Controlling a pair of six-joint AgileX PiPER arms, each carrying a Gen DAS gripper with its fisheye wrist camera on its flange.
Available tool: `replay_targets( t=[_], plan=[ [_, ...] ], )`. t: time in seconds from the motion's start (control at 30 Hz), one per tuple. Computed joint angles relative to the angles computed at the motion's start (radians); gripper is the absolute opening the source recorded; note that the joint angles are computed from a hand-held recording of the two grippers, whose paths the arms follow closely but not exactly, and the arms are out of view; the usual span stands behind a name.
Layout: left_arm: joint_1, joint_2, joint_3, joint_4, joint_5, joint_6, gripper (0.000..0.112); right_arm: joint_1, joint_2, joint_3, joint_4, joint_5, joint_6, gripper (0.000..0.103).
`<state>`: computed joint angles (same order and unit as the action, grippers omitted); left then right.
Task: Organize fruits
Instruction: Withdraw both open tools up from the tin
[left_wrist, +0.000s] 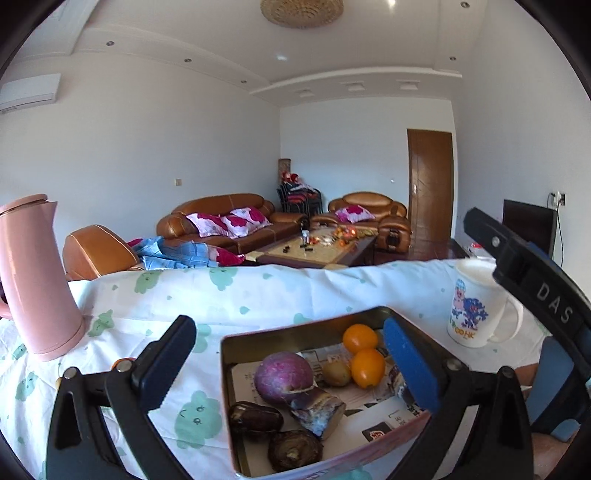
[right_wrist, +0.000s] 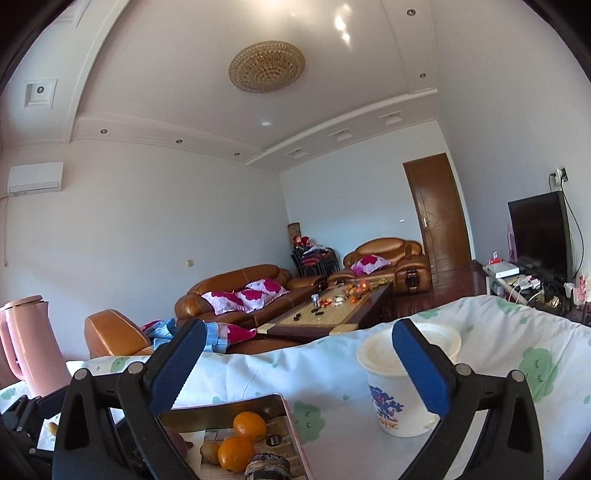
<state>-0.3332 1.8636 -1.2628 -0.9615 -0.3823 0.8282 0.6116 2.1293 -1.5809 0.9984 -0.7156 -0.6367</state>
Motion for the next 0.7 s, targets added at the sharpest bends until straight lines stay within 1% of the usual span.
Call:
replay_targets(
  t=[0.07,0.17,0.23,0.33,0.4,0.43,0.5,0.57,0.63,0.7],
  plan=[
    [0.013,-0.014,0.028,0.046,-0.027,-0.077,0.103,0.016,-0.002,0.007,0.001,-0.030,-0.019,0.102],
    [0.030,-0.016,0.026,0.002,-0.012,-0.054,0.103,0.044,-0.013,0.042,-0.025,-0.100,-0.007,0.102],
    [0.034,-0.010,0.019,-0.022,-0.011,-0.032,0.103,0.074,-0.017,0.079,-0.053,-0.196,0.011,0.102],
    [0.010,-0.013,0.032,-0.063,-0.063,0.019,0.103,0.113,-0.021,0.132,-0.085,-0.342,0.036,0.102],
    [0.007,-0.013,0.031,-0.086,-0.058,0.052,0.103,0.139,-0.010,0.136,-0.068,-0.431,0.019,0.102],
    [0.010,-0.016,0.033,-0.096,-0.045,0.062,0.103,0.145,-0.009,0.143,-0.072,-0.455,0.024,0.102],
    [0.018,-0.022,0.036,-0.108,-0.025,0.069,0.103,0.151,-0.011,0.153,-0.078,-0.474,0.036,0.102],
    [0.019,-0.030,0.046,-0.122,-0.019,0.085,0.103,0.154,-0.018,0.156,-0.061,-0.473,0.034,0.102],
    [0.019,-0.038,0.057,-0.113,-0.010,0.084,0.103,0.153,-0.031,0.157,-0.036,-0.435,0.032,0.102],
    [0.024,-0.044,0.064,-0.082,0.012,0.062,0.103,0.140,-0.050,0.160,0.002,-0.367,0.034,0.102]
  ],
)
